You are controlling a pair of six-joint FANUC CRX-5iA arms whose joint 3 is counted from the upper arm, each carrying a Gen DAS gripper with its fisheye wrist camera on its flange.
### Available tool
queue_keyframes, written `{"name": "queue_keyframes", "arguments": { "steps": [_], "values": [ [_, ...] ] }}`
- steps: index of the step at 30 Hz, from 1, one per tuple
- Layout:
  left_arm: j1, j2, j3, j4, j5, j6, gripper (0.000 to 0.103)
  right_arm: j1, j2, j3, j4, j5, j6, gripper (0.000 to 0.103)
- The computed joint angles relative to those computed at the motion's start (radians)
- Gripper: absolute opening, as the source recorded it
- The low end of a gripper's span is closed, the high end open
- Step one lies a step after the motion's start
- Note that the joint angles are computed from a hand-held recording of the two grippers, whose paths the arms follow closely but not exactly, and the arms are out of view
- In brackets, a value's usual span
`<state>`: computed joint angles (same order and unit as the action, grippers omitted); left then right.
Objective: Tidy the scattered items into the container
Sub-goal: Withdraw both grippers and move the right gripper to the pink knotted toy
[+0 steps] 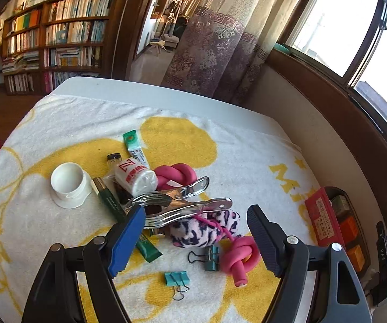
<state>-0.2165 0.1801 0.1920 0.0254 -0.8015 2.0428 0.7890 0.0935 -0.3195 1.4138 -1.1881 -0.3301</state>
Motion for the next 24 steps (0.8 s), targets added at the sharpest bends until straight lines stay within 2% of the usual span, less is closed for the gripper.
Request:
{"name": "queue_keyframes", "arguments": {
  "steps": [3, 6, 7, 8, 9, 11, 14, 18, 21, 24],
  "values": [
    [0.027, -0.033, -0.035, -0.032, 0.005, 0.031, 0.080, 0.021, -0.024, 0.025, -0.043, 0.082, 0.034, 0.084],
    [0.063, -0.054, -0.073, -0.022, 0.016, 0.053, 0.080, 0.027, -0.056, 0.041, -0.084, 0.284, 0.069, 0.091],
    [0.076, -0.059, -0.085, -0.011, 0.019, 0.058, 0.080, 0.029, -0.054, 0.059, -0.122, 0.356, 0.105, 0.097],
    [0.085, -0.063, -0.096, -0.002, 0.022, 0.063, 0.080, 0.032, -0.047, 0.081, -0.179, 0.432, 0.158, 0.102],
    [0.093, -0.067, -0.108, 0.007, 0.028, 0.064, 0.080, 0.039, -0.033, 0.106, -0.249, 0.500, 0.221, 0.102],
    [0.105, -0.073, -0.127, 0.021, 0.037, 0.056, 0.080, 0.065, 0.019, 0.187, -0.425, 0.567, 0.396, 0.102],
    [0.119, -0.084, -0.152, 0.037, 0.045, 0.037, 0.080, 0.099, 0.113, 0.339, -0.685, 0.575, 0.691, 0.102],
    [0.136, -0.093, -0.171, 0.037, 0.047, 0.050, 0.080, 0.119, 0.220, 0.519, -0.952, 0.492, 0.968, 0.102],
    [0.149, -0.093, -0.185, 0.048, 0.044, 0.065, 0.080, 0.123, 0.265, 0.599, -1.059, 0.433, 1.061, 0.102],
    [0.157, -0.088, -0.192, 0.068, 0.040, 0.062, 0.080, 0.124, 0.310, 0.653, -1.072, 0.393, 1.098, 0.102]
  ]
}}
